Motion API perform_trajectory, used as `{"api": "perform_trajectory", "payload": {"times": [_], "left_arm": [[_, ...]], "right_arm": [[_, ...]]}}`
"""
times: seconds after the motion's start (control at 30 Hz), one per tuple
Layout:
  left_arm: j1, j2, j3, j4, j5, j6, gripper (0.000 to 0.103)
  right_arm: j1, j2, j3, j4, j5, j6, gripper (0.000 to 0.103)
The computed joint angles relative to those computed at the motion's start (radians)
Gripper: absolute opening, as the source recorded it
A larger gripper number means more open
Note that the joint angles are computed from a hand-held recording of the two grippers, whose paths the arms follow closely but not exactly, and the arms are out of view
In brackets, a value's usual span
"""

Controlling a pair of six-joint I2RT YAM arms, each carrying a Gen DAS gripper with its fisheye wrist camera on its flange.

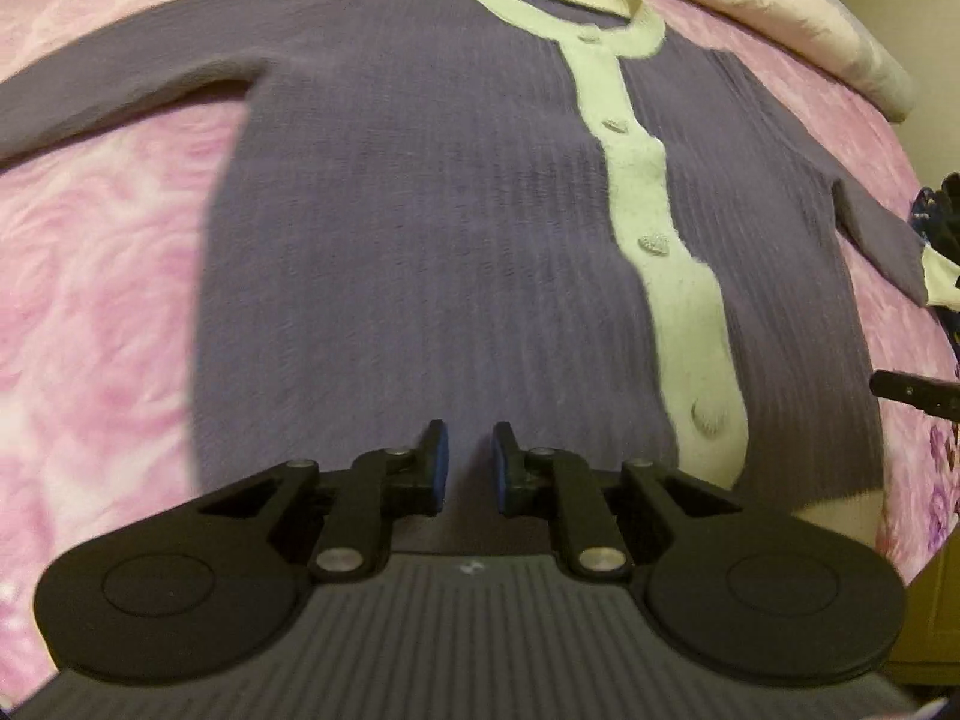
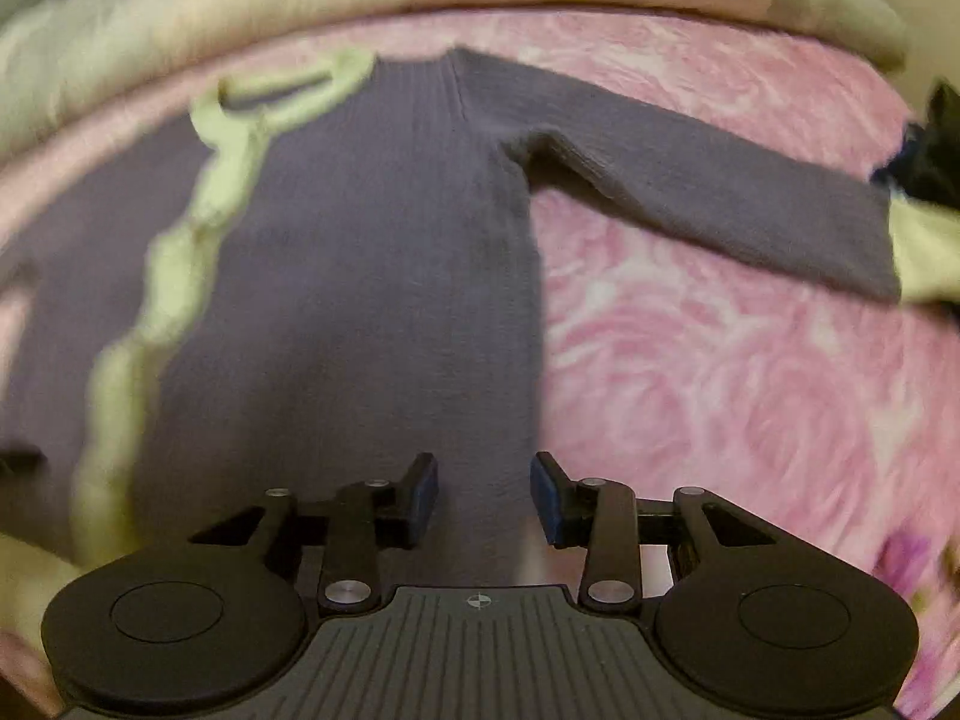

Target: Fold clothes

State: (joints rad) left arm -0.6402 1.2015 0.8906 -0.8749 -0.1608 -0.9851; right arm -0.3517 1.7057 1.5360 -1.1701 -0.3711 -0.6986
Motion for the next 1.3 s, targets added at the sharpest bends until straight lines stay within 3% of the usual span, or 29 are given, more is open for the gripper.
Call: {"api": "perform_trajectory", "payload": {"times": [0.1,0.17,0.2,0.3,0.4,0.43,0.47,0.5,0.53,0.67,0.77,0.87,0.9,0.93,0.97,1.07,1.13,1.17,1.2,1.23,1.3], "left_arm": [[-0.017,-0.16,-0.047,-0.105,-0.022,-0.107,0.024],[-0.035,-0.268,-0.081,-0.187,-0.031,-0.179,0.031],[-0.043,-0.314,-0.102,-0.22,-0.031,-0.212,0.033],[-0.062,-0.447,-0.189,-0.247,-0.003,-0.316,0.039],[-0.077,-0.517,-0.283,-0.168,0.039,-0.423,0.038],[-0.095,-0.526,-0.286,-0.157,0.025,-0.441,0.029],[-0.113,-0.536,-0.29,-0.147,0.011,-0.459,0.005],[-0.131,-0.545,-0.293,-0.136,-0.004,-0.477,0.003],[-0.15,-0.553,-0.296,-0.126,-0.019,-0.494,0.003],[-0.305,-0.56,-0.18,-0.318,-0.12,-0.509,0.004],[-0.328,-0.466,-0.172,-0.365,-0.101,-0.562,0.002],[-0.346,-0.249,-0.1,-0.424,-0.064,-0.514,0.006],[-0.38,-0.219,-0.066,-0.451,-0.087,-0.526,0.006],[-0.404,-0.202,-0.031,-0.476,-0.107,-0.543,0.006],[-0.42,-0.207,-0.003,-0.489,-0.126,-0.565,0.005],[-0.367,-0.247,0.024,-0.389,-0.173,-0.522,0.004],[-0.282,-0.252,0.007,-0.252,-0.163,-0.389,0.002],[-0.229,-0.236,-0.008,-0.17,-0.142,-0.311,0.002],[-0.18,-0.212,-0.021,-0.087,-0.116,-0.24,0.002],[-0.132,-0.191,-0.039,-0.006,-0.082,-0.18,0.002],[-0.057,-0.124,-0.057,0.132,-0.026,-0.101,0.002]], "right_arm": [[-0.03,0.03,0.014,-0.095,-0.035,0.126,0.04],[-0.079,0.005,-0.038,-0.116,-0.015,0.152,0.055],[-0.103,-0.006,-0.062,-0.126,-0.006,0.161,0.071],[-0.172,-0.023,-0.128,-0.154,-0.027,0.13,0.071],[-0.17,-0.049,-0.204,-0.105,-0.059,0.156,0.07],[-0.152,-0.059,-0.216,-0.083,-0.052,0.168,0.048],[-0.136,-0.064,-0.222,-0.068,-0.045,0.176,0.032],[-0.129,-0.047,-0.199,-0.09,-0.049,0.166,0.012],[-0.138,-0.021,-0.161,-0.14,-0.071,0.138,0.011],[-0.186,0.015,-0.041,-0.271,-0.084,0.017,0.005],[-0.191,0.033,-0.061,-0.267,-0.041,-0.001,0.005],[-0.146,0.058,-0.083,-0.233,0.007,0.001,0.009],[-0.125,0.068,-0.052,-0.25,0.024,0.001,0.019],[-0.11,0.065,-0.024,-0.259,0.043,-0.002,0.049],[-0.091,0.039,-0.008,-0.238,0.072,0.001,0.059],[-0.075,0.012,0.042,-0.186,0.005,-0.03,0.06],[-0.05,0.046,0.096,-0.181,-0.059,-0.006,0.06],[-0.034,0.064,0.119,-0.175,-0.088,0.01,0.056],[-0.005,0.084,0.126,-0.162,-0.107,0.045,0.038],[0.022,0.106,0.131,-0.156,-0.13,0.071,0.027],[0.065,0.158,0.145,-0.143,-0.216,0.134,0.027]]}}
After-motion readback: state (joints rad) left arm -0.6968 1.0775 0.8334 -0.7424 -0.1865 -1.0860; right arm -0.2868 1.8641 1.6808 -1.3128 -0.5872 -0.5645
